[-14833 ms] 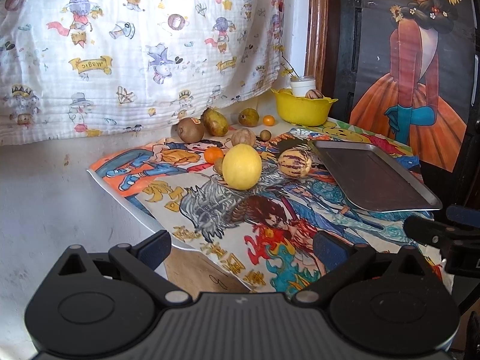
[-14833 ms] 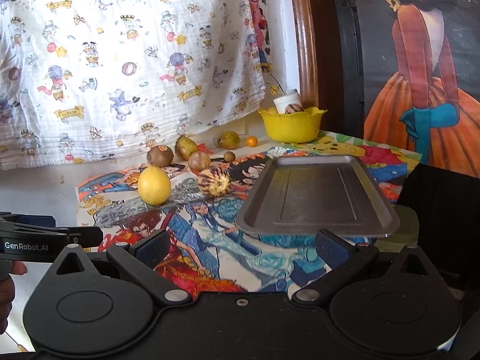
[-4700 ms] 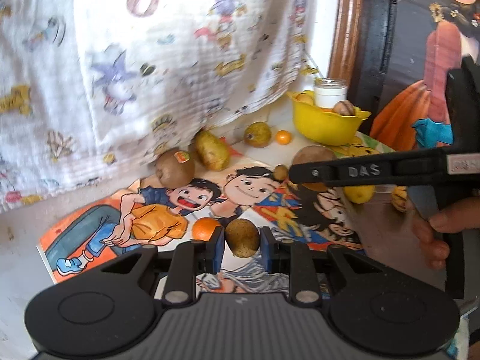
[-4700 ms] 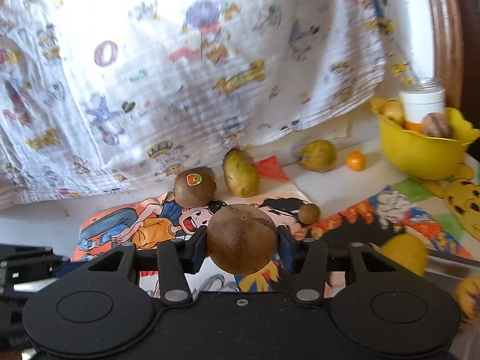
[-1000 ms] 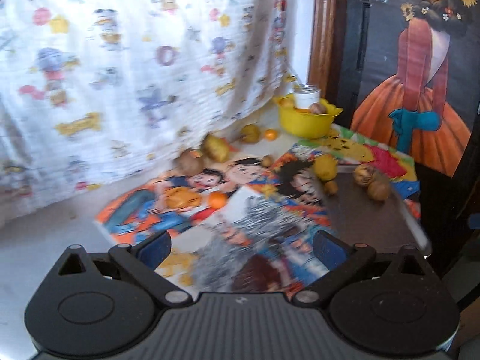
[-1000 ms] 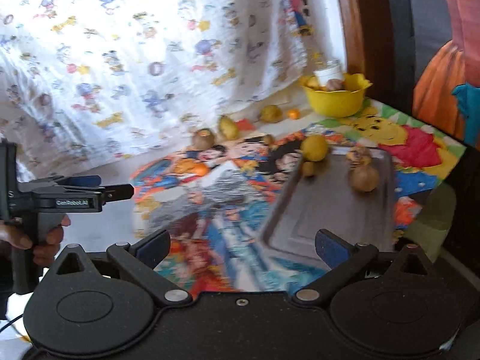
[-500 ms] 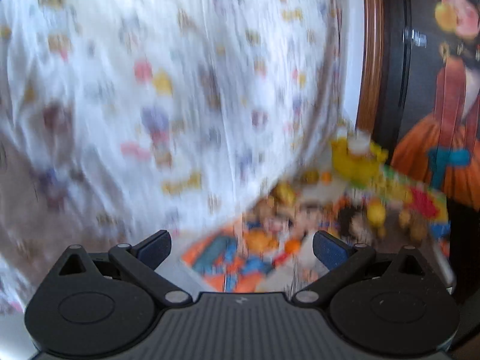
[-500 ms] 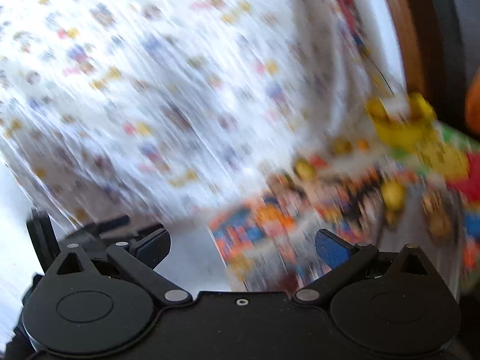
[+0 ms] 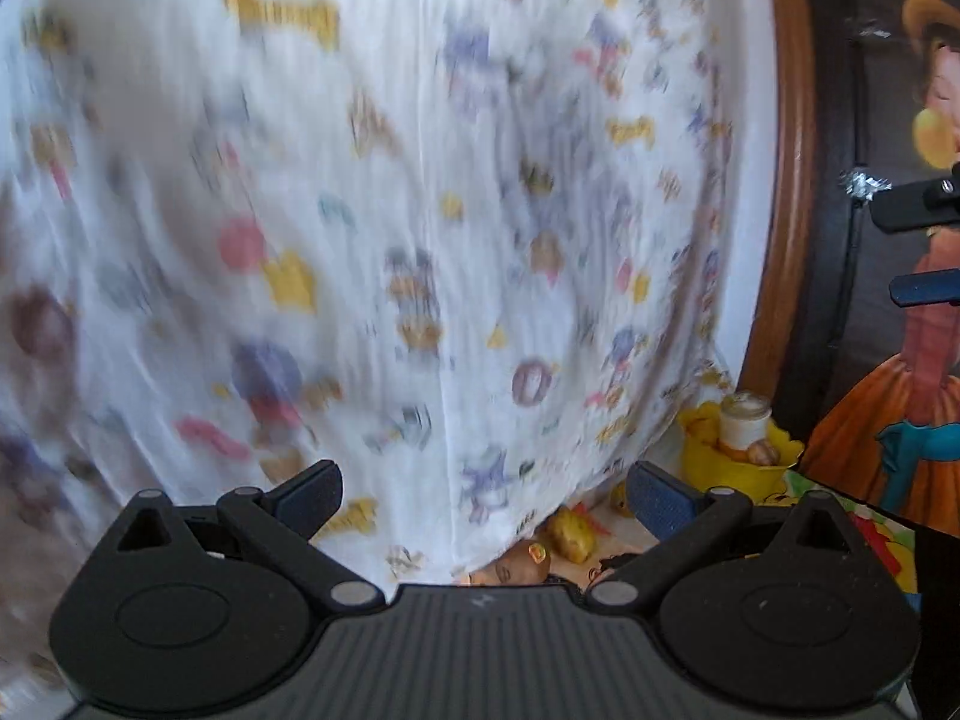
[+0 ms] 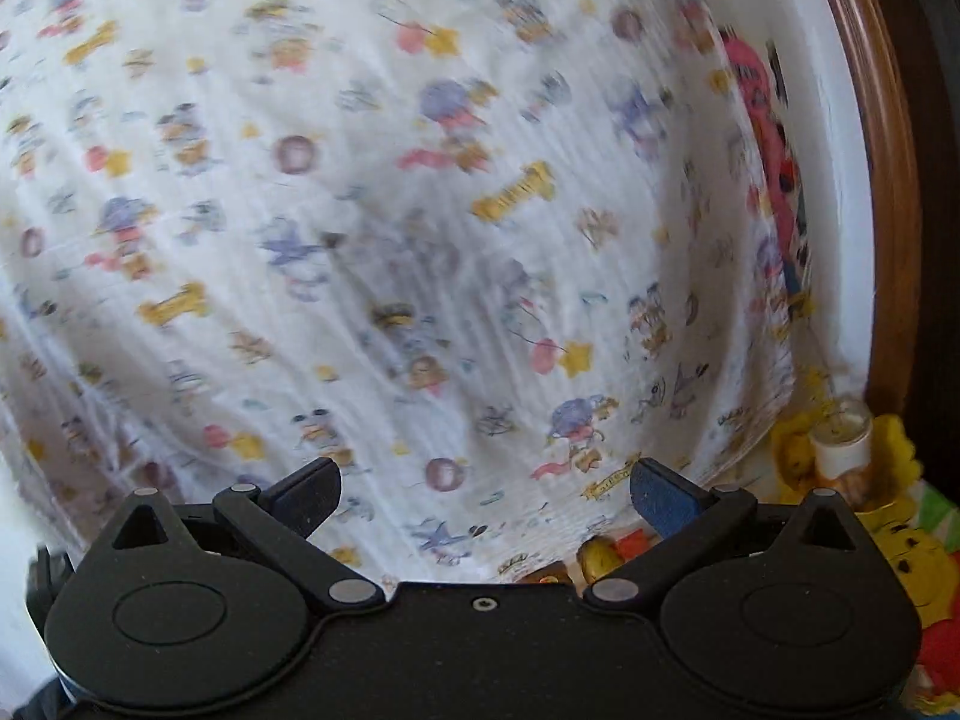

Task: Organize fruits
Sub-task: 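Swing both tools away from the tray back toward the fruits, then grasp the tangerine with the left tool while the right tool grasps the small brown fruit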

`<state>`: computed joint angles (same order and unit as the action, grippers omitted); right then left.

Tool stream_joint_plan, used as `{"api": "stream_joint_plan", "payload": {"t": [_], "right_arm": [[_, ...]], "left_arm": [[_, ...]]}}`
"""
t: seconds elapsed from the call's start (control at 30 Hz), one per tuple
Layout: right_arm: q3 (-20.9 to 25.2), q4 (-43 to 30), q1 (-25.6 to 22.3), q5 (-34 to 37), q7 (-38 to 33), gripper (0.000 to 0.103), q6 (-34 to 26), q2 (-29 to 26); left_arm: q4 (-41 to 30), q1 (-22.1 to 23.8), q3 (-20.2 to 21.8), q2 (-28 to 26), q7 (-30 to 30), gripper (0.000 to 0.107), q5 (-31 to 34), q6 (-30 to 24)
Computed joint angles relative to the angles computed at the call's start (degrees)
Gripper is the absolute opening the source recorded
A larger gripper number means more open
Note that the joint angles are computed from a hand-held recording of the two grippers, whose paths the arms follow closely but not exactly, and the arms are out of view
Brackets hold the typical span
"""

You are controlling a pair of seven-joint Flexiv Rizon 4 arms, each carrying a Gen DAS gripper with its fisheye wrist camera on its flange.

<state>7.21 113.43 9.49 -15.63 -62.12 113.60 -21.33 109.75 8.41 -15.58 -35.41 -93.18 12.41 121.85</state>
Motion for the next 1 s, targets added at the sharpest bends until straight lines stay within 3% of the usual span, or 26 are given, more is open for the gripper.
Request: {"api": "stream_joint_plan", "payload": {"t": [0.07, 0.17, 0.37, 0.53, 0.77, 1.0], "right_arm": [[5.18, -3.28, -6.92, -5.64, 3.14, 0.103, 1.93, -5.71], [8.14, -7.03, -11.74, -12.91, 6.71, 0.103, 4.77, -13.36], [-1.68, -11.15, -4.19, -7.28, 3.34, 0.103, 10.91, -23.85], [-7.50, -14.21, 1.14, -1.76, -2.81, 0.102, 9.43, -30.23], [-9.13, -19.53, 2.94, 0.22, -7.32, 0.099, 2.03, -35.54], [-8.28, -24.25, 2.07, -0.24, -9.47, 0.089, -1.93, -38.99]], "left_arm": [[-2.17, -2.43, 1.19, -2.83, 1.01, 0.103, -2.00, -1.01], [-5.00, -3.63, 0.52, -7.18, 2.26, 0.103, -2.85, -2.26], [-9.94, -5.72, -0.23, -14.78, 5.97, 0.103, -4.38, -5.21], [-13.26, -8.65, 0.62, -19.62, 8.15, 0.103, -9.13, -8.28], [-16.85, -14.33, 4.07, -23.91, 9.54, 0.102, -16.69, -11.02], [-19.59, -15.69, 3.82, -26.06, 10.49, 0.087, -19.10, -12.91]]}}
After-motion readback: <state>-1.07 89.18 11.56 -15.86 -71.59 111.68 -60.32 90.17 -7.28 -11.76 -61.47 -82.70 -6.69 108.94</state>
